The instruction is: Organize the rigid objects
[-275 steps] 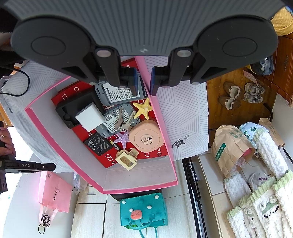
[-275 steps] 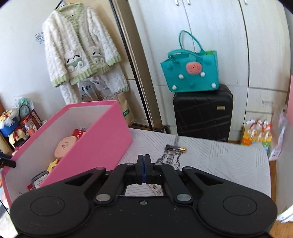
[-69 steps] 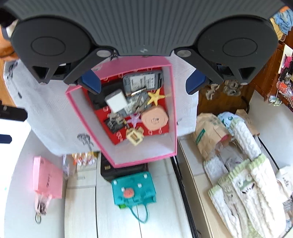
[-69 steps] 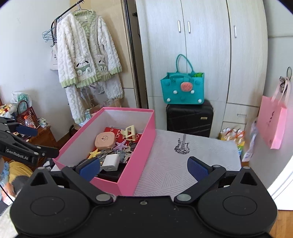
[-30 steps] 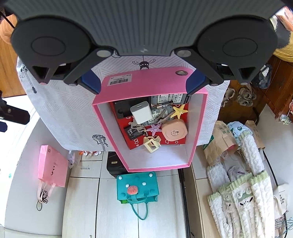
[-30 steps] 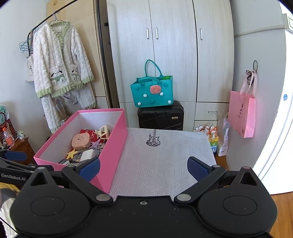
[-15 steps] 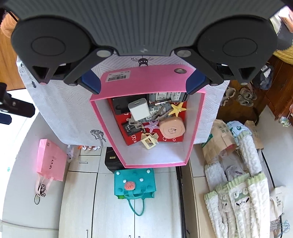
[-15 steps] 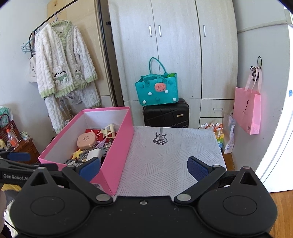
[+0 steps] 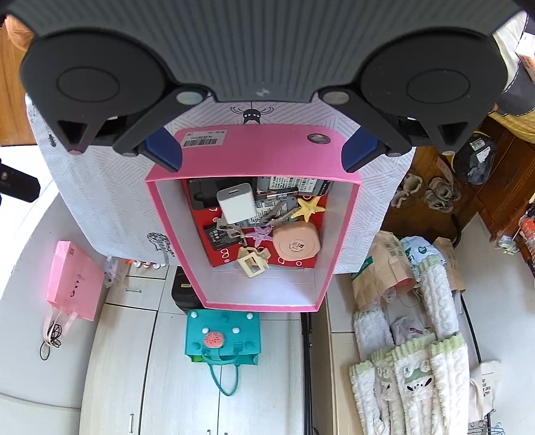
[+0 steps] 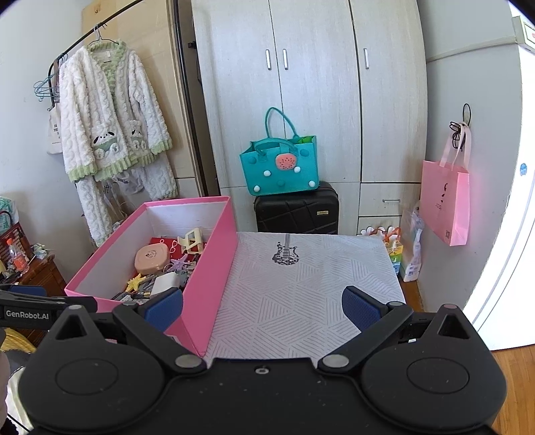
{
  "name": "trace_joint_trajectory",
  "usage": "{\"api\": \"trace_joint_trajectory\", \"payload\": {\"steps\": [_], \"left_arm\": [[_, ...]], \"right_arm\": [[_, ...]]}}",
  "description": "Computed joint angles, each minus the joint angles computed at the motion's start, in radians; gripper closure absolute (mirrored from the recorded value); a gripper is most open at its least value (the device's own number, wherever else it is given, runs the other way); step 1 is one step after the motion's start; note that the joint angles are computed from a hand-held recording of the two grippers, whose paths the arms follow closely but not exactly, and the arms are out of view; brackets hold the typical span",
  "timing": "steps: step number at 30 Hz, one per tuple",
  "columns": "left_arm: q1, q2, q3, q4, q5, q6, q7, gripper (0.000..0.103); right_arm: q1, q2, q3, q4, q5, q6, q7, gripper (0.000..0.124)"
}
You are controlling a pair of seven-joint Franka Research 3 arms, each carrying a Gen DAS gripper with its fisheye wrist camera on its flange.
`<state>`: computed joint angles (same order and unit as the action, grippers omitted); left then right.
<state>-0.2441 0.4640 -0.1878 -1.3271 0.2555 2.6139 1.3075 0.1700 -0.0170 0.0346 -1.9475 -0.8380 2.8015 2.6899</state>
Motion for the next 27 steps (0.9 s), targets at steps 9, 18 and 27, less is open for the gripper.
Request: {"api": "trace_joint_trajectory", "payload": {"steps": [9,18,27], "left_arm": [[-0.011,-0.004,0.009,-0.004,0.029,0.006,-0.014,0.0],[-0.018,-0.015,0.017,-0.022,0.058,0.029,-0.038,0.0],[-0.012,-0.016,0.003,-0.02,0.046,0.022,-0.003,0.0]], "right_arm": [[-0.001,-0.001,0.0,-0.001,-0.01,0.0,0.009,0.021],[0.0,0.002,-0.002,-0.002,-0.024,-0.008,0.03,0.021],[-0.005,-0.005,-0.001,-0.01,-0.041,-0.005,0.048,0.021]]}}
